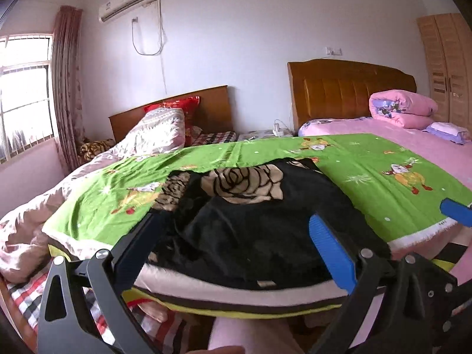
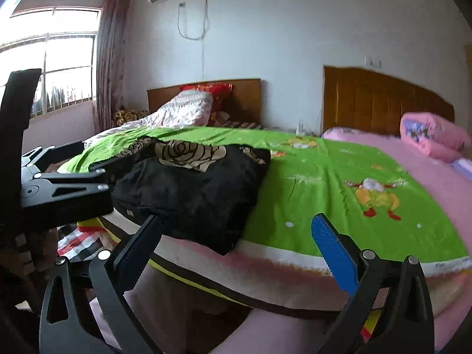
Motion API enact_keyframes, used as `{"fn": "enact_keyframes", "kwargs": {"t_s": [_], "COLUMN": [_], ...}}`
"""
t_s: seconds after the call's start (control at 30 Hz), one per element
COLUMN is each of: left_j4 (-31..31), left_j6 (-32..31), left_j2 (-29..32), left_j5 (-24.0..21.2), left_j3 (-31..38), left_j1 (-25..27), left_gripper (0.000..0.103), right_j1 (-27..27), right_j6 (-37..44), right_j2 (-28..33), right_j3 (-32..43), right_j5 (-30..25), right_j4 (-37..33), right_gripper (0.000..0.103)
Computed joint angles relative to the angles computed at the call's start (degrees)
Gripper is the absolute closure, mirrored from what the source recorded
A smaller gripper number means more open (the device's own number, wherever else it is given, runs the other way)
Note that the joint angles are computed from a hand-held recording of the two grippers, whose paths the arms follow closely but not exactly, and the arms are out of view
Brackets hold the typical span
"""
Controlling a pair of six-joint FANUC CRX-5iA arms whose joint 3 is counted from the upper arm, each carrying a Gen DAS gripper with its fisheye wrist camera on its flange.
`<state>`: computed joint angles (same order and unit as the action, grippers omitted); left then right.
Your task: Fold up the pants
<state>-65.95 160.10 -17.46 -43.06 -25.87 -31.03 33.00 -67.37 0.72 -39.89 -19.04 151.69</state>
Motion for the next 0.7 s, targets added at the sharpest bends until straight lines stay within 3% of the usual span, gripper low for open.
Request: {"fn": "enact_keyframes", "kwargs": {"t_s": [0.27, 0.7], "left_j4": [1.63, 4.52], "left_j6": [-0.29, -1.19], "left_j2": [-0.76, -1.52], "left_j5": [0.18, 2.62], "left_j3": [-0.8, -2.03], "left_j1": [0.01, 3.36], "left_gripper": [0.001, 0.001], "right_j1": [-2.03, -2.24], "right_j6": [-4.56, -3.65], "right_j2": [-1.4, -1.64], "right_j3": [-0.66, -0.59], "right_j5": [1.77, 2.78], "right_j4": [4.09, 4.5], "right_gripper": [0.005, 0.005]}}
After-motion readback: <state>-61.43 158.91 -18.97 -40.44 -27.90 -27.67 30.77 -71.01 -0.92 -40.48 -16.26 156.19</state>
